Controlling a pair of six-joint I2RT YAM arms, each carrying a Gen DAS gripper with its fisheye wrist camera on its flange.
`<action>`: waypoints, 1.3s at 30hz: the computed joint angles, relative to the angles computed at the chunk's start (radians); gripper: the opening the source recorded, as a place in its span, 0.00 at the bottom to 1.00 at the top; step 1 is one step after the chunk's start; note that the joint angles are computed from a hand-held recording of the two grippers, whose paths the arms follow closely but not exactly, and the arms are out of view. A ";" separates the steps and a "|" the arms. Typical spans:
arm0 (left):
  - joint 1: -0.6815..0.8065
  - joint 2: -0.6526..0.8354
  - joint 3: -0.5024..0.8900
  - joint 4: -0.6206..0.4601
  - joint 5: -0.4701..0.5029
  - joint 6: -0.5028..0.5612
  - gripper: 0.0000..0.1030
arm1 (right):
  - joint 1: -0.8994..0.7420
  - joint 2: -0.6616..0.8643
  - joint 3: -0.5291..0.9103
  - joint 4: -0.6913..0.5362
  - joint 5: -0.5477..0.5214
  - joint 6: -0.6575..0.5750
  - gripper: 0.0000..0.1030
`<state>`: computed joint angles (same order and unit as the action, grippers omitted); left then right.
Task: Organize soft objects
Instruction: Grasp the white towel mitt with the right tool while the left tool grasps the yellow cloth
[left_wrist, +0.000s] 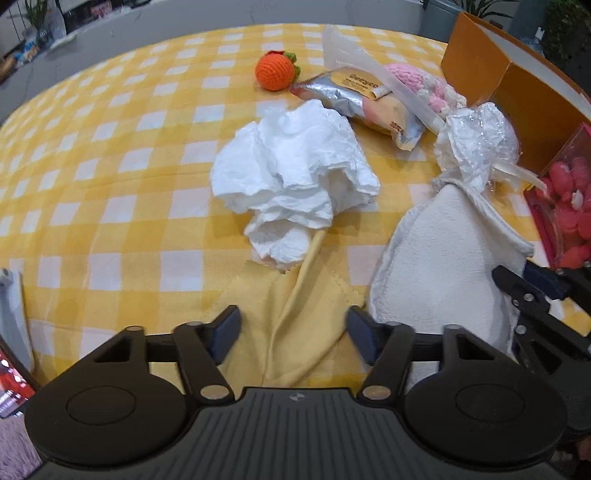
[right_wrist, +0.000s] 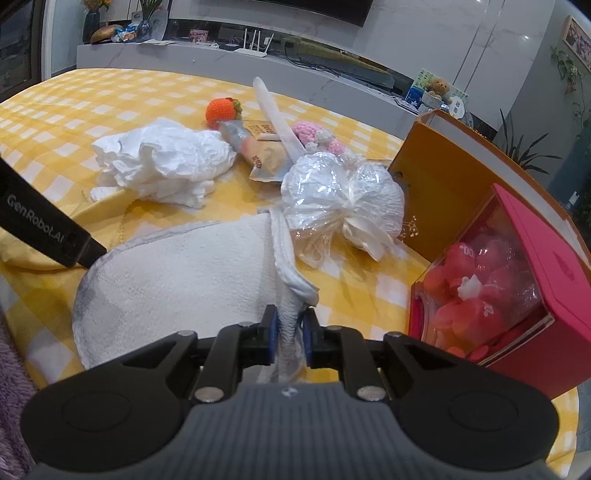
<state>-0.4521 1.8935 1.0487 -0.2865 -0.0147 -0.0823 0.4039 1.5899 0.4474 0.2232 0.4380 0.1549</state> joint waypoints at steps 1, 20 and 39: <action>-0.002 -0.002 -0.005 0.008 -0.006 0.001 0.60 | -0.004 -0.004 -0.002 -0.001 -0.003 0.005 0.15; 0.045 -0.023 -0.050 0.067 0.196 0.008 0.05 | -0.029 -0.080 -0.013 -0.018 -0.339 0.061 0.95; 0.049 -0.028 -0.059 0.080 0.211 0.011 0.05 | -0.041 -0.046 -0.024 0.007 -0.298 0.055 0.54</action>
